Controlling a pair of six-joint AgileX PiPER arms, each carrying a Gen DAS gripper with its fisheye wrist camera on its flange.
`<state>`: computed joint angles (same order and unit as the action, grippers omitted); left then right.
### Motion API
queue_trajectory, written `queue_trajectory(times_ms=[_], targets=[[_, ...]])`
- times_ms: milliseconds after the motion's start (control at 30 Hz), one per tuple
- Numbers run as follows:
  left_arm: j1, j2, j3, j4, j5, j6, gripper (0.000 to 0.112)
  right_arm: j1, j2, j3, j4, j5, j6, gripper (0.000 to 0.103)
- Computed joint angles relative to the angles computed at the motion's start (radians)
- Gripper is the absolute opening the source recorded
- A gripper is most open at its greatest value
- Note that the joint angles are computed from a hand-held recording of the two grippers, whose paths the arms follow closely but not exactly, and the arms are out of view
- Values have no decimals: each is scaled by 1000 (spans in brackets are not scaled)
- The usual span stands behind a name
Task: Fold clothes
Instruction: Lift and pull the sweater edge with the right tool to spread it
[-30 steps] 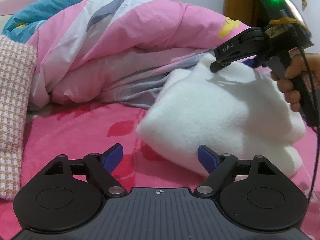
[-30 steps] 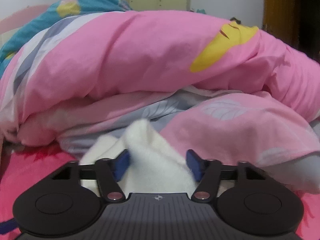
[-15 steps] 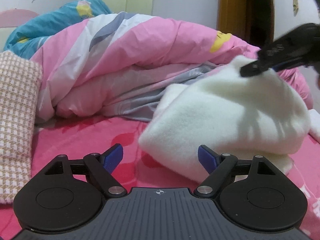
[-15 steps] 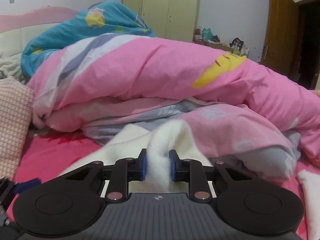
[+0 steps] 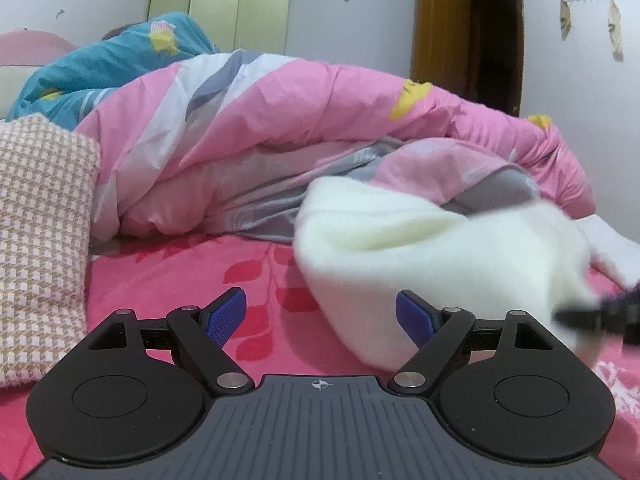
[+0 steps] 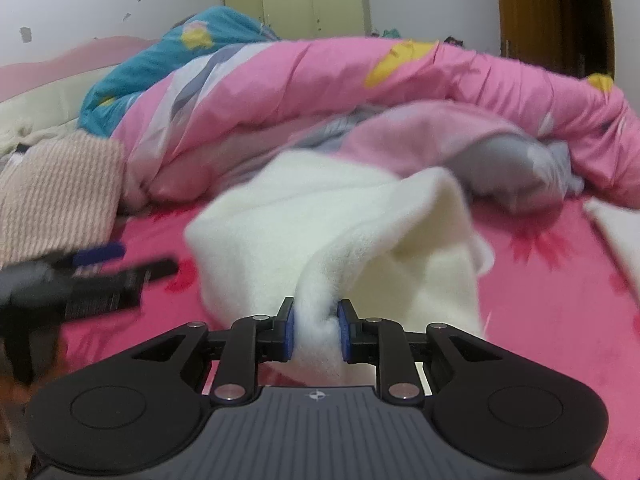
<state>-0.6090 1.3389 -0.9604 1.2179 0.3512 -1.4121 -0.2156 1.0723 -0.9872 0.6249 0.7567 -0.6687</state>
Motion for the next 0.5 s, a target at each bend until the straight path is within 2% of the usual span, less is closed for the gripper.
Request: queue_trajectory(times_ms=[233, 333, 433, 500], targets=[[-4, -26, 23, 64, -50, -79, 85, 90, -135, 180, -67, -70, 28, 23], [-19, -2, 10, 31, -34, -32, 86, 116, -176, 222, -95, -85, 44, 23], [-17, 32, -17, -95, -30, 95, 86, 50, -188, 215, -29, -24, -2, 24], [-21, 47, -27, -126, -19, 128, 86, -25, -193, 203, 39, 45, -53, 25]])
